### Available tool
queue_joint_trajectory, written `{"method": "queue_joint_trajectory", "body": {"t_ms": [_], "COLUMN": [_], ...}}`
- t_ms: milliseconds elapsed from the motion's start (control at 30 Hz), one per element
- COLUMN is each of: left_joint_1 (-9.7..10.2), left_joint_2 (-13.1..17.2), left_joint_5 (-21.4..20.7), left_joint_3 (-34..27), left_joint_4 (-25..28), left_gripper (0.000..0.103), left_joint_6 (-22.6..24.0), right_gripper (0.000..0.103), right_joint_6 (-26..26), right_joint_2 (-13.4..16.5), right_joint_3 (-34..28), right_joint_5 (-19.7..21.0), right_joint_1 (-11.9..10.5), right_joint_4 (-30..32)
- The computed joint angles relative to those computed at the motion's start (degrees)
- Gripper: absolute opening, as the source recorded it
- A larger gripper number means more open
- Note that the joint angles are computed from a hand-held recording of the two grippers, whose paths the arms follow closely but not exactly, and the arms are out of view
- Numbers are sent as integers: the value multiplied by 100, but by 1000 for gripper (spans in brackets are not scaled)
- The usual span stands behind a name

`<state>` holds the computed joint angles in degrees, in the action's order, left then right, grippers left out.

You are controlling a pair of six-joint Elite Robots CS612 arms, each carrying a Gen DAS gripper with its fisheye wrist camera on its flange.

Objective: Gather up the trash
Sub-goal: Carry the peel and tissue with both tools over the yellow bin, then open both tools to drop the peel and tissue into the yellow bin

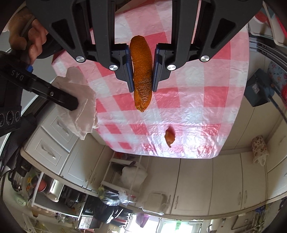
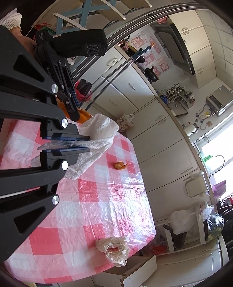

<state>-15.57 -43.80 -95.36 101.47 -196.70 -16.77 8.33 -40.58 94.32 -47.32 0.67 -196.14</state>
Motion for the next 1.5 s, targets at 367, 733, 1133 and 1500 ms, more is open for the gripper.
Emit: {"method": "queue_joint_trajectory", "body": {"t_ms": [367, 733, 1133, 1500], "left_joint_1": [0, -839, -1829, -1966], "left_joint_2": [-154, -257, 551, 805], "left_joint_5": [-949, -2054, -2119, -1269], "left_joint_3": [136, -239, -1670, -1922], "left_joint_4": [-832, 244, 3219, 3136], "left_gripper": [18, 19, 20, 69], "left_joint_6": [-182, 436, 892, 603], "right_gripper": [9, 9, 9, 47], "right_joint_6": [1089, 1034, 1424, 1816], "right_joint_2": [-214, -702, -150, 110], "right_joint_3": [432, 1776, 2139, 1966], "right_joint_5": [441, -286, -1010, -1290], "right_joint_1": [-357, -1326, -1993, -2037], "right_joint_4": [-1302, -1882, -1032, -387]}}
